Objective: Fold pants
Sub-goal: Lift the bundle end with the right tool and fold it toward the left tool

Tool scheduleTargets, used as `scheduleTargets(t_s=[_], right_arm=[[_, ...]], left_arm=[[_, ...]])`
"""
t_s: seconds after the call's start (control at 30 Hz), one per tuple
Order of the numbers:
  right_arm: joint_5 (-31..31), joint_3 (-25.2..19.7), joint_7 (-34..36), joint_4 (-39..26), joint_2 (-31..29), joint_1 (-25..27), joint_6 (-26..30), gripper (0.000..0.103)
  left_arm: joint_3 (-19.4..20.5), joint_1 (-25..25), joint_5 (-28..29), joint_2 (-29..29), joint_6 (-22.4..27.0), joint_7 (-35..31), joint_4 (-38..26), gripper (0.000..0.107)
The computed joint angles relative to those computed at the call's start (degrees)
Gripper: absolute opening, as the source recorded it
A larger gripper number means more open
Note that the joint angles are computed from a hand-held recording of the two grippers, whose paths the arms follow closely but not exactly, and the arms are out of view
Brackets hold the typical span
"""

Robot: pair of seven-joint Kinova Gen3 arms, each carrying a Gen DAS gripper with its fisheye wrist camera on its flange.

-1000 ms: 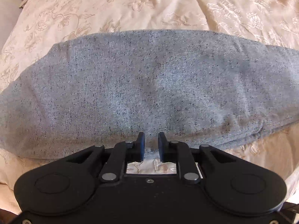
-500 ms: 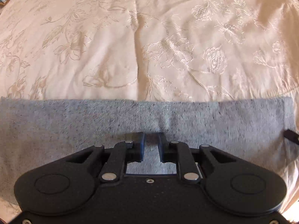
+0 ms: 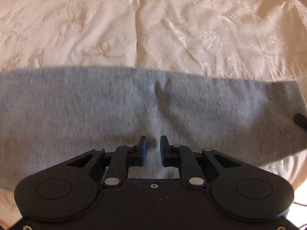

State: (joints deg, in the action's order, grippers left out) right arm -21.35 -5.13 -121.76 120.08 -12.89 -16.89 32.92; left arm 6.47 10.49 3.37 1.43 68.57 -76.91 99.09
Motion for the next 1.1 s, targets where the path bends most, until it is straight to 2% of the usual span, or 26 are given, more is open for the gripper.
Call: scheduleTargets(t_s=[0.07, 0.17, 0.23, 0.37, 0.5, 0.6, 0.7, 0.77, 0.93, 1.0, 1.1], right_arm=[[0.8, -0.4, -0.6, -1.1, 0.3, 0.3, 1.1, 0.010], [3.3, -1.8, -2.8, -2.6, 0.5, 1.0, 2.8, 0.010], [5.0, -2.7, -4.6, -3.6, 0.8, 1.2, 3.6, 0.010], [12.6, -0.2, -12.5, -5.9, 1.3, -4.9, 5.6, 0.010], [20.6, -2.0, -21.8, -10.2, 1.9, -7.9, 8.7, 0.010], [27.6, -6.6, -27.9, -16.8, 3.6, -9.1, 14.0, 0.010], [34.5, -12.6, -32.8, -24.8, 6.8, -10.6, 18.8, 0.010], [39.2, -14.8, -35.3, -30.1, 9.8, -14.4, 20.6, 0.010], [49.6, -16.2, -42.1, -43.3, 21.5, -27.6, 23.1, 0.010], [49.8, -14.6, -40.9, -47.4, 26.8, -32.9, 21.6, 0.010], [47.2, -8.8, -40.0, -52.4, 34.7, -40.9, 18.6, 0.010]], left_arm=[[-0.6, 0.4, 1.7, -1.3, 0.8, -2.0, 3.2, 0.020], [1.4, 1.6, -1.2, -1.5, -1.4, -1.1, 6.9, 0.020], [0.7, 1.3, -0.3, -1.3, -1.0, -0.3, 6.3, 0.020], [-1.9, -1.9, 4.0, -3.8, -1.2, -4.6, 5.6, 0.021], [-4.3, -6.2, 5.4, -6.8, -0.4, -10.6, 5.3, 0.021], [-10.5, -8.7, 8.5, -7.2, 2.1, -17.6, 4.3, 0.021], [-12.5, -15.1, 10.8, -7.4, 5.2, -24.1, 3.7, 0.021], [-15.0, -18.2, 11.2, -7.0, 6.7, -28.8, 2.9, 0.021], [-18.7, -26.3, 10.4, -5.1, 9.0, -39.1, 0.3, 0.021], [-19.4, -29.1, 9.7, -4.5, 9.7, -42.0, -0.8, 0.021], [-20.2, -32.9, 9.2, -3.0, 10.3, -46.5, -2.3, 0.021]])
